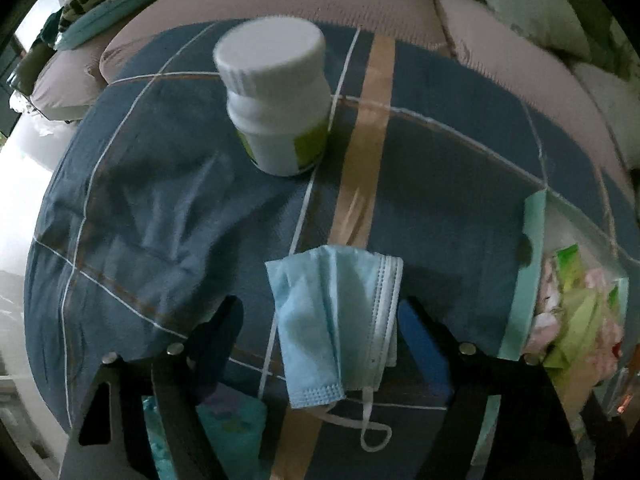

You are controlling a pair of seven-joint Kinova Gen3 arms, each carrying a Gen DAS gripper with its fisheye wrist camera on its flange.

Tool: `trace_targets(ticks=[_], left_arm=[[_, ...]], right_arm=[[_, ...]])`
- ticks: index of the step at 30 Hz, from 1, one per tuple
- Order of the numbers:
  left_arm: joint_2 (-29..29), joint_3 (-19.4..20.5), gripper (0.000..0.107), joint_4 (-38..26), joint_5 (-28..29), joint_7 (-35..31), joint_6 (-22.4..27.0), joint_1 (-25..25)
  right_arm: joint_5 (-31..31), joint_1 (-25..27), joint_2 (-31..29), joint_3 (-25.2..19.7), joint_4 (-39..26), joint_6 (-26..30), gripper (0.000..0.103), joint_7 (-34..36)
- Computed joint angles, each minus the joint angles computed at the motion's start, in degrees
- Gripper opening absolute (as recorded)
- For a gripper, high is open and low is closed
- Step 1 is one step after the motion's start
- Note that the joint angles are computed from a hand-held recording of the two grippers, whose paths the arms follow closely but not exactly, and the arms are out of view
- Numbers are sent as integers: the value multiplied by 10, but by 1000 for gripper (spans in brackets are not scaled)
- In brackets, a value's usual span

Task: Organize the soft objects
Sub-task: 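Pinch the blue face mask with the left gripper and lift it, then carry the face mask and sponge over the tray with both grippers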

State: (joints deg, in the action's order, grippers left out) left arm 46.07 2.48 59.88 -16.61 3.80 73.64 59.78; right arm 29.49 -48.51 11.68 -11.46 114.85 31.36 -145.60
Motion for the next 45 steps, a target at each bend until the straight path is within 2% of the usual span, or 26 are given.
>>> trace_targets(ticks=[4, 8, 13, 14, 16, 21, 26, 32, 41, 45], left_arm=[[22, 5, 80, -24, 9, -18, 5, -11], [52, 8, 80, -65, 25, -44, 31, -19], [81, 0, 80, -105, 36, -59, 45, -19], [82, -3, 77, -106, 36, -59, 42, -17], [71, -8, 67, -85, 36, -52, 19, -13], [68, -13, 49, -79, 27, -46, 4, -5], [39, -18, 27, -23, 23, -9, -33, -5], [36, -13, 19, -15, 13, 5, -34, -3], [14, -11, 17, 35, 3, 21, -66, -3], [-6, -15, 16, 41, -12, 37, -55, 9]], right_arm=[[-5, 7, -3, 2, 2, -2, 52, 1], [-5, 9, -6, 2, 5, -3, 52, -3], [-5, 13, -8, 1, 7, -3, 52, -5], [-5, 13, -10, 1, 8, -4, 52, -6], [-6, 16, -11, 1, 10, -6, 52, -7], [-6, 21, -15, 0, 13, -9, 52, -8], [-9, 28, -20, 0, 18, -13, 52, -9], [-11, 33, -20, -2, 18, -14, 52, -7], [-16, 35, -18, 0, 19, -16, 52, -1], [-13, 34, -20, 1, 21, -18, 52, -6]])
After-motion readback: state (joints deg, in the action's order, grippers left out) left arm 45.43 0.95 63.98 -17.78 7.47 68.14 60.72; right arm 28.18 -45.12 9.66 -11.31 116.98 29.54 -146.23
